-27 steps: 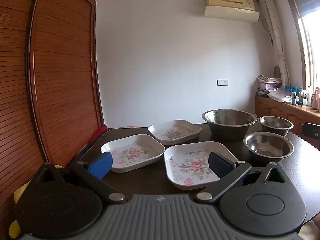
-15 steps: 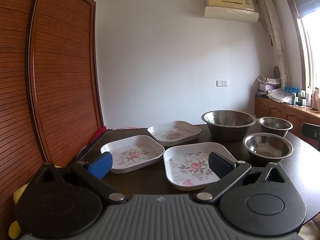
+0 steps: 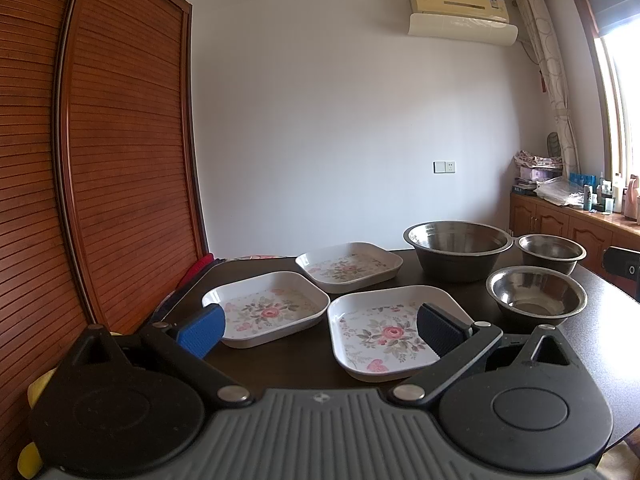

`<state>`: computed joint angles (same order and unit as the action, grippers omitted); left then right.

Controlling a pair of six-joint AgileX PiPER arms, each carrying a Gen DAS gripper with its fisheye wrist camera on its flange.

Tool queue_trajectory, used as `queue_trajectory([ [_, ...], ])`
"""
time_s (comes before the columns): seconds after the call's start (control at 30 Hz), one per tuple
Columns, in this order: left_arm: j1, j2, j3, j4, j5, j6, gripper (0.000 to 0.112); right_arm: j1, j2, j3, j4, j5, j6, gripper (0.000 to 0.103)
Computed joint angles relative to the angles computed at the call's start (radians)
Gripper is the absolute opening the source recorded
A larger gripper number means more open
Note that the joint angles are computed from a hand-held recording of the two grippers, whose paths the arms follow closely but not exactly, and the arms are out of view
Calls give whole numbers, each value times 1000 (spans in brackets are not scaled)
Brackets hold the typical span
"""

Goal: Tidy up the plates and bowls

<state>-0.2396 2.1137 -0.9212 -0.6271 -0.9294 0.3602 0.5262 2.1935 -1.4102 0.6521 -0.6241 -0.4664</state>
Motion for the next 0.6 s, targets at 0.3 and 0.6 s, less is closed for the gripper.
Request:
queue_trajectory([
  [0.3,-6,-2,-6,-16,3,13,97,2,-1,-6,16,4,-19,103],
  [0.6,-6,1,-7,-16,-1,13,97,2,1,-6,14,3,-16,103],
])
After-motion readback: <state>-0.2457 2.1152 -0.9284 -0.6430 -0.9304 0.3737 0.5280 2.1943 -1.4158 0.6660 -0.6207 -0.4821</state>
